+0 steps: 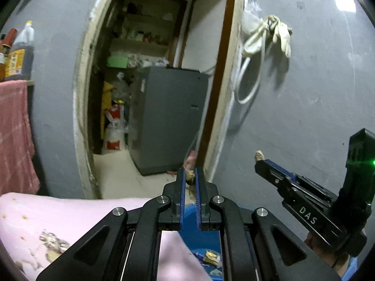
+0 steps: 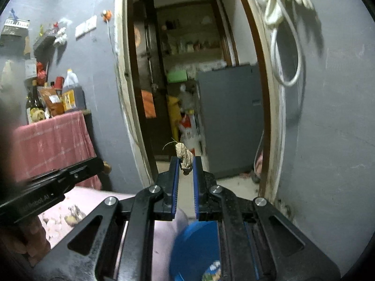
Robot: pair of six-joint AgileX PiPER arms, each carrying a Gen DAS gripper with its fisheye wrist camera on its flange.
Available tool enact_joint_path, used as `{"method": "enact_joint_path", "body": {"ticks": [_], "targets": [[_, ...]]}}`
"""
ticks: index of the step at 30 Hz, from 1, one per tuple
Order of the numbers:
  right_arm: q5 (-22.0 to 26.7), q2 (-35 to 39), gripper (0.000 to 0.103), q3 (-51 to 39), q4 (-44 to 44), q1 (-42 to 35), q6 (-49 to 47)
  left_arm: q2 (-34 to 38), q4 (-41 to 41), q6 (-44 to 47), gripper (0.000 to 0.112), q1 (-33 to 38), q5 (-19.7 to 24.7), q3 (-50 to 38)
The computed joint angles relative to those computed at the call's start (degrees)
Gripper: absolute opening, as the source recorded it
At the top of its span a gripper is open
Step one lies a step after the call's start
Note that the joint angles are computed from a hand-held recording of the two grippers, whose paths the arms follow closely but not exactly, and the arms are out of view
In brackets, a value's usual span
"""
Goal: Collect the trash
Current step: 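Carry the tan scraps with both grippers over the blue basin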
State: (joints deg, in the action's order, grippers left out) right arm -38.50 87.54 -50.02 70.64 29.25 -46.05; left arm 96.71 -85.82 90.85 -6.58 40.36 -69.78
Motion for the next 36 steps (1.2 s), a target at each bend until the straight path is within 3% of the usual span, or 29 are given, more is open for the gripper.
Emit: {"method": "enact_joint_path", "body": {"ticks": [4,15,25,36], "targets": [[5.5,-1.3,0.011,1.7,0.5,-4.6,1.8,2.7,11.8,-11.4,0.006,-3.5,-0.7,-4.6],[20.5,-2.3,0.012,5.0,-1.4,-16.2,9.2,6.9,23.7,-23.7,0.006,-8.4,-0.7,-8.2],[25.9,-0.5,0.012,3.5,3.5,-19.5,4.4,10.5,31.4,-31.8,0.006,-11.6,-1.0,-10.9],[25.8,-0.7,0.013,3.9,2.7,-19.6,6.6,13.4,36.0,-37.4,0.010,-12.1,0.7,-14.2]]}}
